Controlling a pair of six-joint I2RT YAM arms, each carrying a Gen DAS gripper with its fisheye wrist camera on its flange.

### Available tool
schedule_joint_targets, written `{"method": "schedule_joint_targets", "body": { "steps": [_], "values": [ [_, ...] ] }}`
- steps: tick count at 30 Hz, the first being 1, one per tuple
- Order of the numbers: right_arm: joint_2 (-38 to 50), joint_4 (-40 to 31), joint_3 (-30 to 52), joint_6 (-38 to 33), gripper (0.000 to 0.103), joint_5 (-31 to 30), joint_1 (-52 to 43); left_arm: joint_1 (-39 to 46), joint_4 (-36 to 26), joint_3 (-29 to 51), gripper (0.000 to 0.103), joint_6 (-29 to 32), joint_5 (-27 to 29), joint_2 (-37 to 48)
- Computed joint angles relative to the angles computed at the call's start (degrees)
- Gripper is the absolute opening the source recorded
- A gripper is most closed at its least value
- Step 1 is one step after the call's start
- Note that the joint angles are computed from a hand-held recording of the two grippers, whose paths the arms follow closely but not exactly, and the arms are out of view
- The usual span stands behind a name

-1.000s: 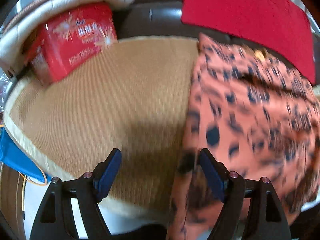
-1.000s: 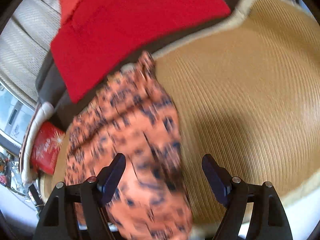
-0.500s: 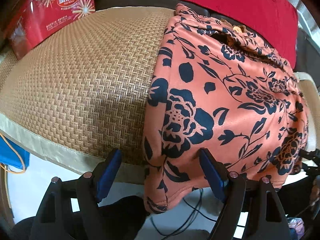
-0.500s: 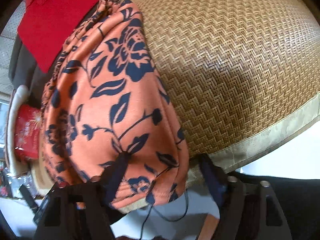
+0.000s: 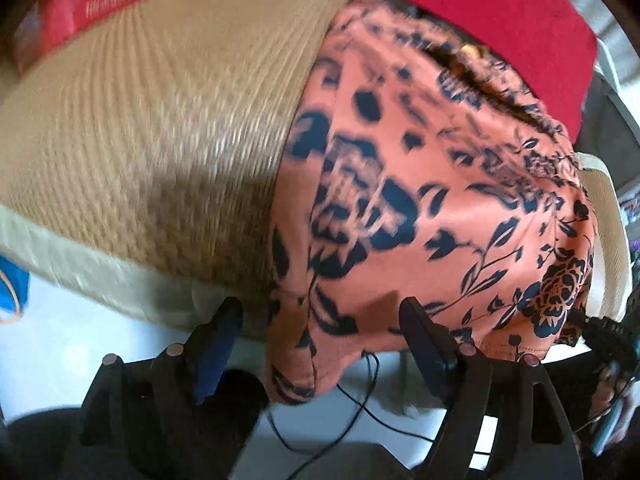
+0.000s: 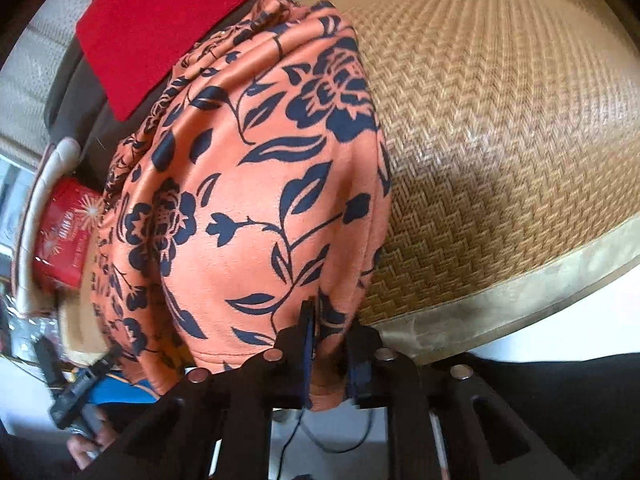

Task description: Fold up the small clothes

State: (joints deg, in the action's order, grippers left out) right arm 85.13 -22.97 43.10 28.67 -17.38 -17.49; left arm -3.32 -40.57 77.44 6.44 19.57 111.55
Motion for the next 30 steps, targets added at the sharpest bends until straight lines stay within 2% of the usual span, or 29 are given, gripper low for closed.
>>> {"method": "schedule_joint_targets", "body": {
  "steps": [1,3,4,5,7,8,11,13,16,19,21,25,27,30],
  "values": [
    [0.5,-0.3,0.1,0.3,0.018,-0.4,-0.3,0.2,-2.1,1.2,0.081,0.1,0.8,1.5],
    [1.9,-0.7,0.7,1.4,0.018,-1.4,-0.9,0.6,-2.6,1.0,0.079,0.0,1.5,2.4],
    [1.7,-0.2,-0.1,1.3,0.018,-2.2,-1.3,0.8,-2.5,0.8,0.062,0.0,1.4,2.6],
    [1.7,0.2,-0.6,0.2,0.018,-3.1,-2.1,1.0,-3.1,1.2,0.032,0.4,2.3,3.1],
    [1.1,1.1,-1.3,-1.5,0.018,-4.3,-2.8,1.6,-3.4,0.4,0.016,0.8,4.4,3.4],
    [1.4,2.0,-1.2,-0.9,0.014,-4.3,-2.2,1.7,-2.2,-0.9,0.008,0.9,4.5,2.7],
    [-3.0,2.2,-2.8,-0.6,0.009,-7.4,-3.0,2.5,-0.2,-3.1,0.007,1.1,6.3,-0.3],
    [-5.9,1.1,-2.7,-1.2,0.009,-10.4,-5.2,4.4,-0.4,-3.5,0.007,1.3,10.4,-2.2],
    [-11.7,-2.1,-2.4,-2.6,0.009,-14.3,-10.4,7.7,-1.4,-3.1,0.007,1.7,15.4,-4.3],
    [-16.1,-5.0,-0.8,-3.4,0.009,-16.3,-17.1,11.0,-4.8,0.8,0.007,2.9,20.6,-3.8],
    [-16.2,-6.2,0.6,-5.1,0.009,-16.2,-20.7,11.8,-7.6,6.4,0.006,2.9,21.5,-1.1],
    [-13.9,-6.4,0.8,-4.9,0.008,-16.2,-23.7,11.6,-6.9,5.8,0.006,2.8,21.1,0.8],
    [-8.1,-6.1,1.7,-5.1,0.009,-18.3,-24.1,10.7,-7.6,5.6,0.007,2.4,20.4,0.8],
    [-4.6,-6.9,2.3,-2.6,0.014,-18.1,-22.8,9.5,-6.3,4.9,0.007,1.6,19.2,0.5]
  ]
}}
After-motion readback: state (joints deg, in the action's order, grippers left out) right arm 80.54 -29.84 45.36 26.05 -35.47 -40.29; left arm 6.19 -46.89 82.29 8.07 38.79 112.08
